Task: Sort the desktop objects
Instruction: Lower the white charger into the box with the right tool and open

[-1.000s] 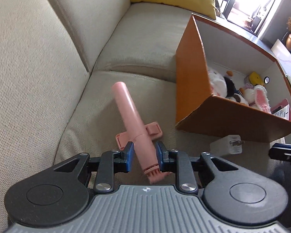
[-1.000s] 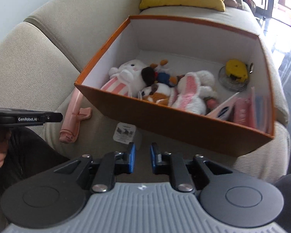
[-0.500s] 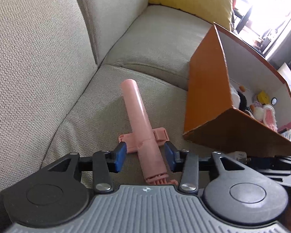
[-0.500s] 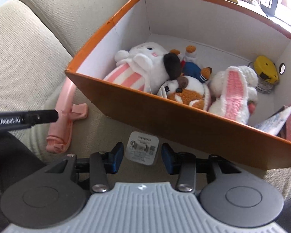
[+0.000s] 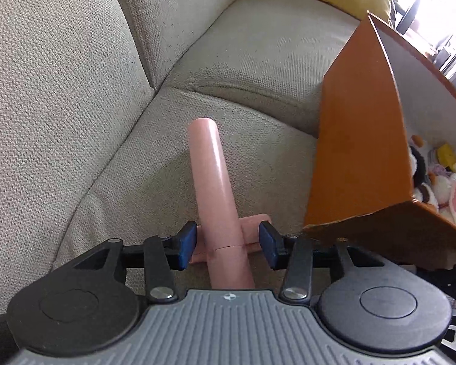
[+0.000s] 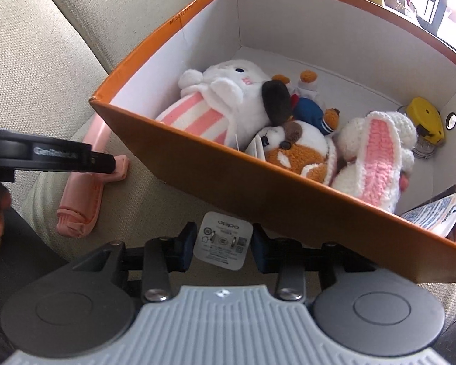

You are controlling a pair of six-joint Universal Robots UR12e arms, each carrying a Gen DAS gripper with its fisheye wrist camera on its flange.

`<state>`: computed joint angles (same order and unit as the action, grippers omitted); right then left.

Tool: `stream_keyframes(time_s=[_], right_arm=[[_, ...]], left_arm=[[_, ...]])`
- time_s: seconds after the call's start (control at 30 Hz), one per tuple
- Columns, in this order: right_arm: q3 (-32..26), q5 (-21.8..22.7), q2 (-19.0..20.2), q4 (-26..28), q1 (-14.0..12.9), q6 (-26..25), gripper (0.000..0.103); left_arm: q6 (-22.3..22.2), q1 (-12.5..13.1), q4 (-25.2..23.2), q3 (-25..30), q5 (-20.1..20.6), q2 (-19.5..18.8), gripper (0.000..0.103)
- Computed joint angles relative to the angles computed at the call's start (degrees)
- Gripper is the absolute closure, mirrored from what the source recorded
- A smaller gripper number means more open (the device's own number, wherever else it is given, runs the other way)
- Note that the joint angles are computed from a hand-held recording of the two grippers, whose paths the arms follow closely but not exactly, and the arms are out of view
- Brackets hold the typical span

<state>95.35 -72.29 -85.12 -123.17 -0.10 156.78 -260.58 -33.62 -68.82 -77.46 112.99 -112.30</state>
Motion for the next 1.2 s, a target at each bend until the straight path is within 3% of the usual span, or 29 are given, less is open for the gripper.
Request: stream_keyframes(time_s=[0.27, 0.5, 0.67, 0.73, 1.0, 1.2], right_arm=[[0.92, -0.14, -1.36, 0.59, -0.75, -3.07, 0.063], [1.71, 0.24, -3.23, 3.17, -3.07, -6.2, 0.063], [1.91, 0.24, -4.27, 5.21, -4.24, -6.94, 0.063], [2.12, 0.65, -4.81, 6.55, -5.36, -7.19, 0.063], [2.86, -3.68, -6.21, 7.25, -7.69, -5.55, 0.063], [2.79, -6.83, -6.11, 4.11, -9.91, -2.41, 0.064]], left_arm=[[0.95, -0.15, -2.43, 1.5, 1.06, -0.84, 0.052], [-0.87, 0.11, -1.74, 1.02, 1.48, -0.62, 0.052], [-3.29, 0.82, 1.99, -1.09, -0.06, 0.21, 0.052], [-3.75, 0.79, 2.77, -1.56, 0.06, 0.46, 0.067], [-1.91, -0.57, 3.27, -0.9, -0.33, 0.39, 0.072], [-2.99, -2.68, 5.94, -1.47, 1.2, 0.85, 0.072]])
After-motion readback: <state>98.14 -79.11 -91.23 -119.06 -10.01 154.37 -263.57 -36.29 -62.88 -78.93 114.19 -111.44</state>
